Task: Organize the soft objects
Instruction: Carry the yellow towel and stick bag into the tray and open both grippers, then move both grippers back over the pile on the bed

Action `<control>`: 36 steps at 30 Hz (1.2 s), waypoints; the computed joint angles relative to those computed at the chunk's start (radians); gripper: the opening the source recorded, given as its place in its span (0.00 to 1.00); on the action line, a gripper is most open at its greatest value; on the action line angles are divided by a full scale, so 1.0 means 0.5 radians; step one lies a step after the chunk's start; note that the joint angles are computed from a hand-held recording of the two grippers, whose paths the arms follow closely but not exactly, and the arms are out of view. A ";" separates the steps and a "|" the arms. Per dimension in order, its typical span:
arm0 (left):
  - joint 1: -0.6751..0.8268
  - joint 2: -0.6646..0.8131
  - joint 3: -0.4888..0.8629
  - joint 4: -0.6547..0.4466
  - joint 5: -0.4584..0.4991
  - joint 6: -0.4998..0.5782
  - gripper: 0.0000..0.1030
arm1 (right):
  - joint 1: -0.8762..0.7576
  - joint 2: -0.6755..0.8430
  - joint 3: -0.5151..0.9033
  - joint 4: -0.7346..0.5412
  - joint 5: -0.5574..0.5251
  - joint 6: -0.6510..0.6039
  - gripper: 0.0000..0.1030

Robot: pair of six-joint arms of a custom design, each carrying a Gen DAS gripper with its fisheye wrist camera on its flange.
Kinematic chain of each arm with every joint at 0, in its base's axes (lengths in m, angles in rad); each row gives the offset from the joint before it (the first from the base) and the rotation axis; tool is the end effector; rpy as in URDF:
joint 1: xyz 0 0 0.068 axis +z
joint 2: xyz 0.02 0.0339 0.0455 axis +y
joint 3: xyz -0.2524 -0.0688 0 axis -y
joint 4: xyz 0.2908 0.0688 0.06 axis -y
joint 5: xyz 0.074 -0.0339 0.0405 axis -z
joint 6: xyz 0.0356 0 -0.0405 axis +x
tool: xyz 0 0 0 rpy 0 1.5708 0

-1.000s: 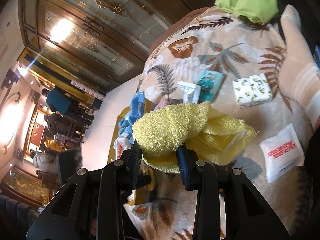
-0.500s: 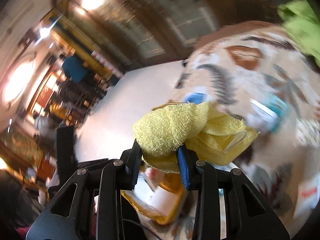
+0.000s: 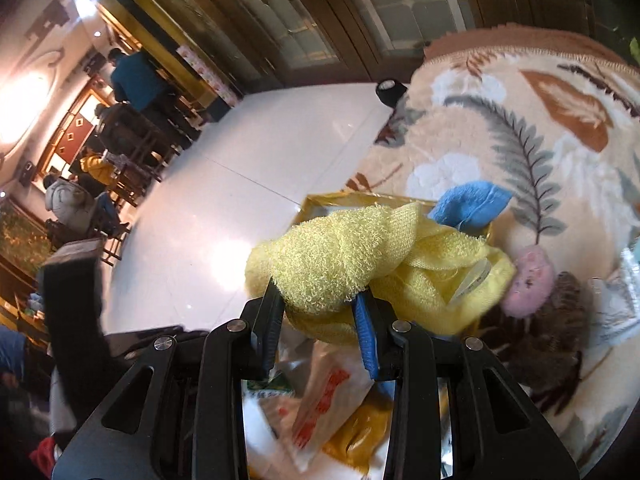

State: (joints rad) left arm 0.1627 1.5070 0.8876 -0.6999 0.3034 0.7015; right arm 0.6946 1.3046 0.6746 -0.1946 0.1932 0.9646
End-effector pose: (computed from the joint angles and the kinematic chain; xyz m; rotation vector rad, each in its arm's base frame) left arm 0.3001 0.0385 0.1408 0.7912 2.6638 -0.2386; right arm 0.2332 0.1854 0.1542 0.4213 2.4119 0.5464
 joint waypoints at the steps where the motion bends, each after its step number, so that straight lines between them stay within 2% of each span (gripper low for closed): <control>1: -0.005 -0.018 -0.029 0.043 -0.019 0.002 0.09 | -0.007 0.044 0.005 0.016 0.000 0.013 0.32; 5: -0.030 -0.067 -0.096 0.125 -0.052 0.000 0.12 | -0.069 0.098 -0.113 0.215 -0.136 0.148 0.39; 7: -0.046 -0.088 -0.127 0.160 -0.077 -0.018 0.21 | -0.097 0.023 -0.214 0.308 -0.195 0.236 0.40; 9: -0.050 -0.081 -0.147 0.198 -0.106 -0.034 0.43 | -0.108 -0.070 -0.276 0.311 -0.222 0.286 0.40; 11: -0.032 -0.069 -0.163 0.216 -0.104 -0.046 0.53 | -0.094 -0.128 -0.295 0.268 -0.198 0.297 0.42; 12: -0.023 -0.066 -0.172 0.231 -0.109 -0.044 0.55 | -0.082 -0.166 -0.308 0.241 -0.183 0.308 0.42; 18: -0.010 -0.165 -0.277 0.327 -0.159 -0.037 0.57 | 0.027 -0.444 -0.429 0.138 -0.075 0.400 0.42; 23: 0.021 -0.269 -0.331 0.320 -0.152 -0.010 0.58 | 0.150 -0.670 -0.478 0.006 0.029 0.433 0.42; 26: 0.029 -0.398 -0.385 0.336 -0.134 0.003 0.62 | 0.235 -0.816 -0.514 -0.089 0.111 0.471 0.42; 33: 0.040 -0.635 -0.400 0.126 -0.001 0.051 0.66 | 0.514 -1.389 -0.684 -0.534 0.401 0.686 0.42; 36: 0.019 -0.716 -0.376 -0.038 0.077 0.067 0.67 | 0.738 -1.755 -0.759 -0.926 0.634 0.931 0.42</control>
State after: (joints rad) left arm 0.1721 1.1491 0.6996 -0.7189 0.3419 0.7350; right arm 1.0639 0.4272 0.2952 -0.6578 0.5101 1.4300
